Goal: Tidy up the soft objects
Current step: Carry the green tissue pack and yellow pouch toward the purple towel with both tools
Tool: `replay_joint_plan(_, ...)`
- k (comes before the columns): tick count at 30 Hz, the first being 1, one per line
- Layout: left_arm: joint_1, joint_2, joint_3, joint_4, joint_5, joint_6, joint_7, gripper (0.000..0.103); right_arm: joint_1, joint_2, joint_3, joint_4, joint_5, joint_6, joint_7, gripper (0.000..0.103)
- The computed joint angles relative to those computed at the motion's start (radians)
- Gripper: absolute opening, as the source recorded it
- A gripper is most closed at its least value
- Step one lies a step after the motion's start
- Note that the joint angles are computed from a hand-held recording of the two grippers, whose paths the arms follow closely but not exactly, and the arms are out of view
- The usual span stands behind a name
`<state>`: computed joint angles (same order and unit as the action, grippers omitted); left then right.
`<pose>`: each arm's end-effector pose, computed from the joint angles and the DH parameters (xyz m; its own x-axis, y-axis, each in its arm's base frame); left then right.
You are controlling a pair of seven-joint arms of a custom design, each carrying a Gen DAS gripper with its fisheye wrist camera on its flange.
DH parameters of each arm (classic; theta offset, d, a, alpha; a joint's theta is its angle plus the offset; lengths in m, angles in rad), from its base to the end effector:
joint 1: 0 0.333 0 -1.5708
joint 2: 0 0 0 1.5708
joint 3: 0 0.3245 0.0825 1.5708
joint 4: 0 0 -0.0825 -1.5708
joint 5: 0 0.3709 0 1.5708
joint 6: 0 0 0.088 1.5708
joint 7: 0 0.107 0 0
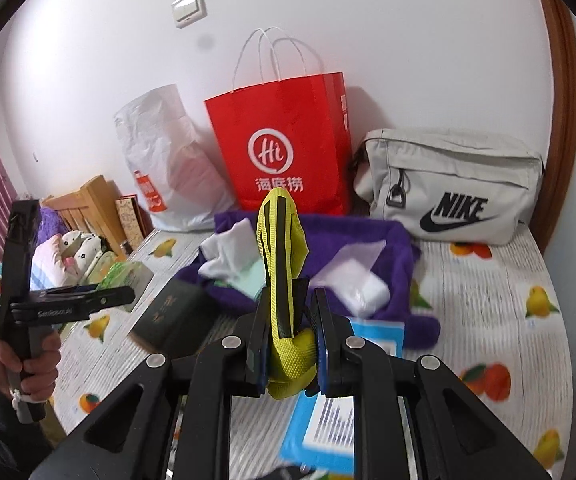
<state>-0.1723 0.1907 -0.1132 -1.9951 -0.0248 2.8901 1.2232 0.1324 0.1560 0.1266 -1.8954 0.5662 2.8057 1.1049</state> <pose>0.6053 -0.1719 0.4655 0.0027 -0.9657 0.2597 -0.7875 -0.1621 -0.5946 0.6193 0.1328 0.5183 0.3219 -0.9264 -0.1952 -0.6999 -0.0941 -0.7080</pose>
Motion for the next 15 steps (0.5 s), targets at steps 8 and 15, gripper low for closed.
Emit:
replay_joint_plan(8, 0.008, 0.123, 0.0, 0.17, -0.023, -0.067, 0.032, 0.071, -0.023, 0.189, 0.009, 0.228, -0.132, -0.038, 0.085, 0.018)
replay_joint_plan(15, 0.006, 0.222, 0.005, 0.31, -0.057, -0.134, 0.078, 0.071, -0.019, 0.357, -0.018, 0.434, -0.322, -0.087, 0.226, 0.018)
